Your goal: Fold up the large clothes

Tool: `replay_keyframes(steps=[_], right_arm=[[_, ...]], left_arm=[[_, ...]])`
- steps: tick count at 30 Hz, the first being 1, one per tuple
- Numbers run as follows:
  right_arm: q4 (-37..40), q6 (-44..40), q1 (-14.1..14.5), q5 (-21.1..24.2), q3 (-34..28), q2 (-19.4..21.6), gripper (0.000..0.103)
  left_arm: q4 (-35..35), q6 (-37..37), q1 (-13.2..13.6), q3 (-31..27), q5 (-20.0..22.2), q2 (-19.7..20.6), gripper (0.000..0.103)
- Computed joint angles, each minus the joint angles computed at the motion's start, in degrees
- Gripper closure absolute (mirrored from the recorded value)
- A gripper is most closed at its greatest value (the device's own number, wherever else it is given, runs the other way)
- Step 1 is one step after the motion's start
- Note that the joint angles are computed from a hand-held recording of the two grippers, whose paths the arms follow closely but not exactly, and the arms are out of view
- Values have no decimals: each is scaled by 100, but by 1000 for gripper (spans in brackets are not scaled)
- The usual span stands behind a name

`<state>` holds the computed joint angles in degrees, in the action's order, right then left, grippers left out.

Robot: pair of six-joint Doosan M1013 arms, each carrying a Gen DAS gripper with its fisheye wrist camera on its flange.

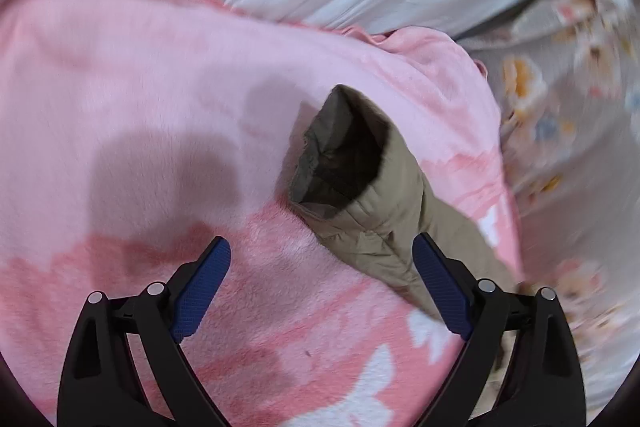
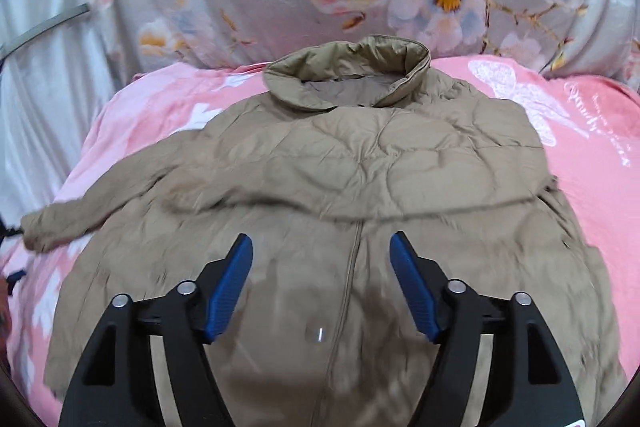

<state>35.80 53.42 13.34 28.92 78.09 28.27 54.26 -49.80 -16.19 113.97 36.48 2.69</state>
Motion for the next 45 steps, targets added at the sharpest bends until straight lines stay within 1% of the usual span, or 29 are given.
replay_keyframes(steps=[1, 3, 5, 6, 8, 10, 11, 13, 14, 16, 19, 21, 23, 24, 26, 28, 29, 31, 32, 33, 35, 37, 38, 40, 41, 42, 43, 44, 45], right_arm=[[-106, 56, 14, -26, 55, -32, 33], [-409, 252, 57, -94, 141, -70, 33], [-600, 402, 80, -74, 156, -52, 33], [-791, 586, 99, -37, 144, -26, 33], [-1069, 852, 132, -10, 137, 8, 33], [-1085, 897, 124, 24, 126, 30, 32], [-1069, 912, 117, 45, 115, 41, 31], [-1050, 928, 111, 68, 108, 52, 31], [-1042, 932, 108, 73, 108, 55, 31], [-1050, 945, 111, 63, 116, 53, 30], [-1035, 920, 106, 42, 122, 49, 30], [-1097, 999, 113, -45, 149, 33, 30], [-1179, 1120, 123, -290, 264, -50, 30], [-1138, 1132, 124, -389, 332, -100, 30], [-599, 815, 52, -509, 510, -235, 30], [-146, 574, -40, -481, 643, -344, 30], [-93, 577, -87, -458, 706, -399, 30], [-88, 570, -165, -443, 809, -487, 30], [-149, 618, -214, -473, 876, -538, 30], [-199, 665, -249, -504, 926, -577, 30], [-350, 820, -363, -533, 1019, -651, 30], [-605, 1077, -447, -548, 1069, -692, 30], [-754, 1244, -506, -560, 1097, -713, 30], [-843, 1410, -607, -534, 1118, -728, 30], [-851, 1461, -648, -506, 1117, -728, 30], [-810, 1500, -702, -449, 1113, -727, 30], [-733, 1491, -748, -382, 1101, -722, 30], [-615, 1454, -800, -301, 1075, -707, 30], [-558, 1447, -826, -256, 1051, -696, 30]], left_arm=[[237, -274, 45, 46, -268, -5, 13], [584, -564, 84, 20, -505, 53, 13], [802, -701, 146, -37, -593, 121, 13], [741, -643, 174, -53, -596, 152, 13], [186, -196, 300, -149, -624, 261, 19], [-148, 53, 399, -88, -757, 250, 48], [-152, 38, 413, -46, -764, 223, 54], [24, -90, 430, 54, -835, 162, 85], [54, -79, 438, 76, -865, 141, 91], [109, -8, 417, 88, -837, 92, 97], [91, 582, 269, -156, -422, 40, 99], [289, 1062, 70, -479, -27, 21, 100], [562, 1731, -172, -1011, 273, 103, 100], [647, 2019, -265, -1247, 351, 170, 100], [814, 2895, -524, -1940, 411, 431, 100], [827, 3628, -717, -2517, 317, 722, 100], [759, 4024, -806, -2817, 227, 892, 100], [404, 4967, -986, -3478, -50, 1314, 100], [47, 5570, -1080, -3869, -166, 1588, 100], [-217, 5956, -1137, -4096, -216, 1751, 100], [-982, 6843, -1251, -4617, -270, 2149, 99], [-1979, 7738, -1336, -5215, -181, 2657, 98], [-2220, 7938, -1359, -5351, -139, 2786, 98], [-3051, 8700, -1407, -5814, 89, 3215, 98], [-3255, 8862, -1419, -5906, 148, 3332, 96], [-3647, 9228, -1429, -6146, 335, 3547, 93], [-3981, 9499, -1430, -6246, 441, 3663, 75], [-4401, 9743, -1409, -6394, 636, 3816, 45], [-4521, 9703, -1398, -6358, 622, 3842, 36]])
